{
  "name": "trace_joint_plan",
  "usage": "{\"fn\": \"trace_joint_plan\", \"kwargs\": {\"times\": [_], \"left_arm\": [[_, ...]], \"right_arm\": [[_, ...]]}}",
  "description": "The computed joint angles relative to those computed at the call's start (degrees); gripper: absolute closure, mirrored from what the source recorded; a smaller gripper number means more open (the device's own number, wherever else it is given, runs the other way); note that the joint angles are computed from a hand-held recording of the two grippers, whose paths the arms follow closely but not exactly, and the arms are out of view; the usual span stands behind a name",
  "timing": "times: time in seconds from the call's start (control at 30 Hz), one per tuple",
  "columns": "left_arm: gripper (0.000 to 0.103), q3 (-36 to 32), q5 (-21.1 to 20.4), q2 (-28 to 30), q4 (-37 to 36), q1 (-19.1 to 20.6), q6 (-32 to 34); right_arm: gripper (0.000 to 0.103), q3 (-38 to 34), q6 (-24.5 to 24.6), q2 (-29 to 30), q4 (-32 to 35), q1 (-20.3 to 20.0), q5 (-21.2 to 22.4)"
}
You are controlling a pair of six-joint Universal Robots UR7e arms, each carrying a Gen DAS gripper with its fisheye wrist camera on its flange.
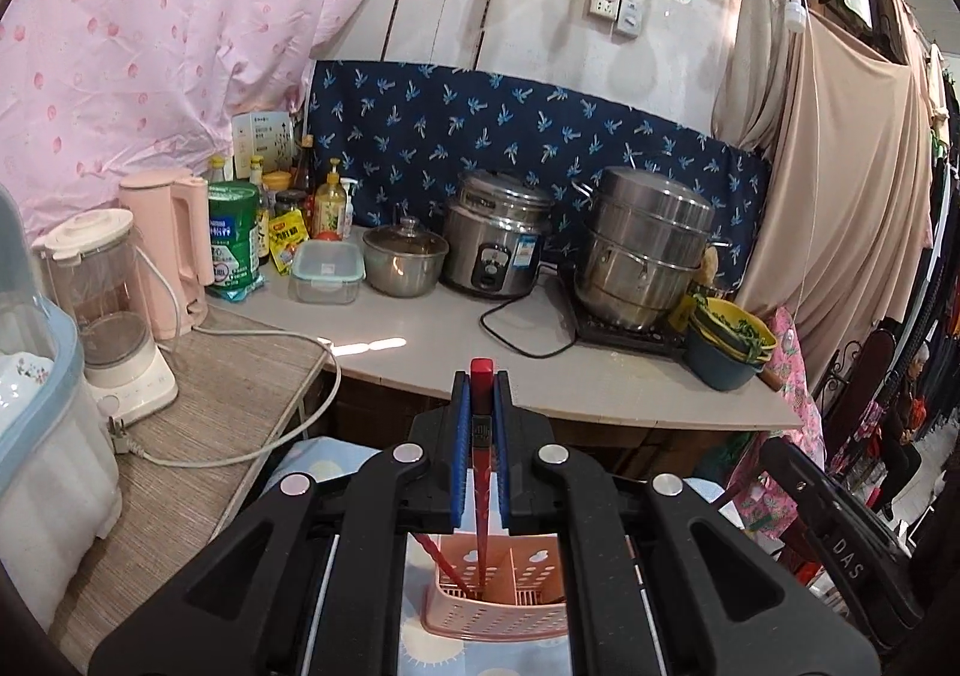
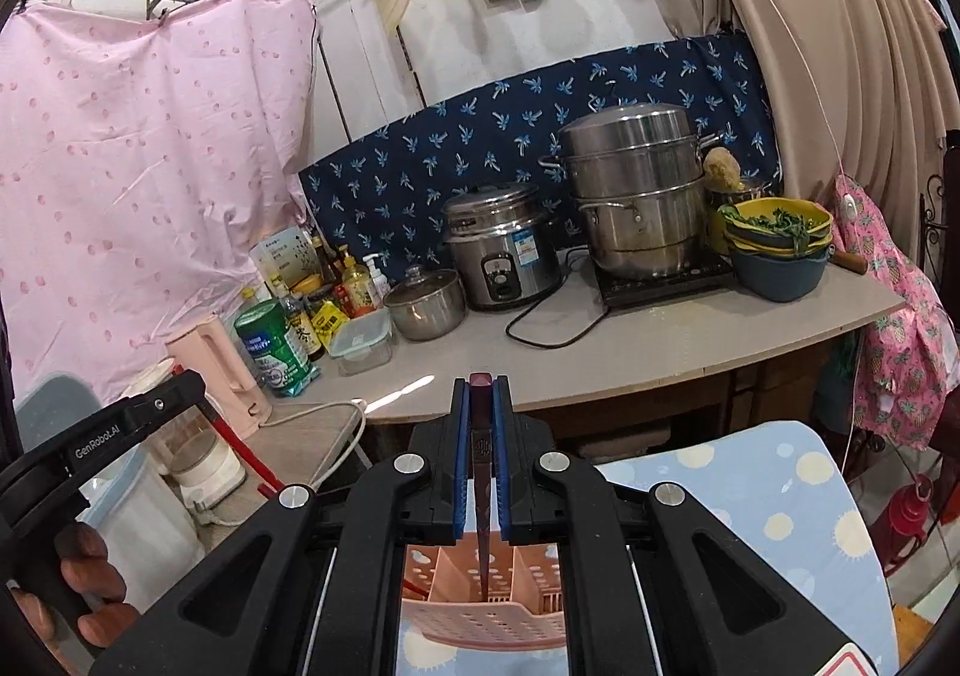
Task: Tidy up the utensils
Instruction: 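Lift both chopsticks and insert them into the pink basket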
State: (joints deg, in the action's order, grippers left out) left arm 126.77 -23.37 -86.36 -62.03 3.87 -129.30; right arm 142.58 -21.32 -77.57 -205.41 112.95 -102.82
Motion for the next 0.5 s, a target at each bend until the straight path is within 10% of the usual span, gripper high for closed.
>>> {"fn": "trace_joint_plan", "kwargs": {"times": [0.5], "left_arm": [[0.095, 5.9, -2.7, -1.0, -14.5, 3.5, 9.3]], "right_arm": [[0.095, 1.5, -2.4, 4.6, -3.8, -1.9, -1.9]]}}
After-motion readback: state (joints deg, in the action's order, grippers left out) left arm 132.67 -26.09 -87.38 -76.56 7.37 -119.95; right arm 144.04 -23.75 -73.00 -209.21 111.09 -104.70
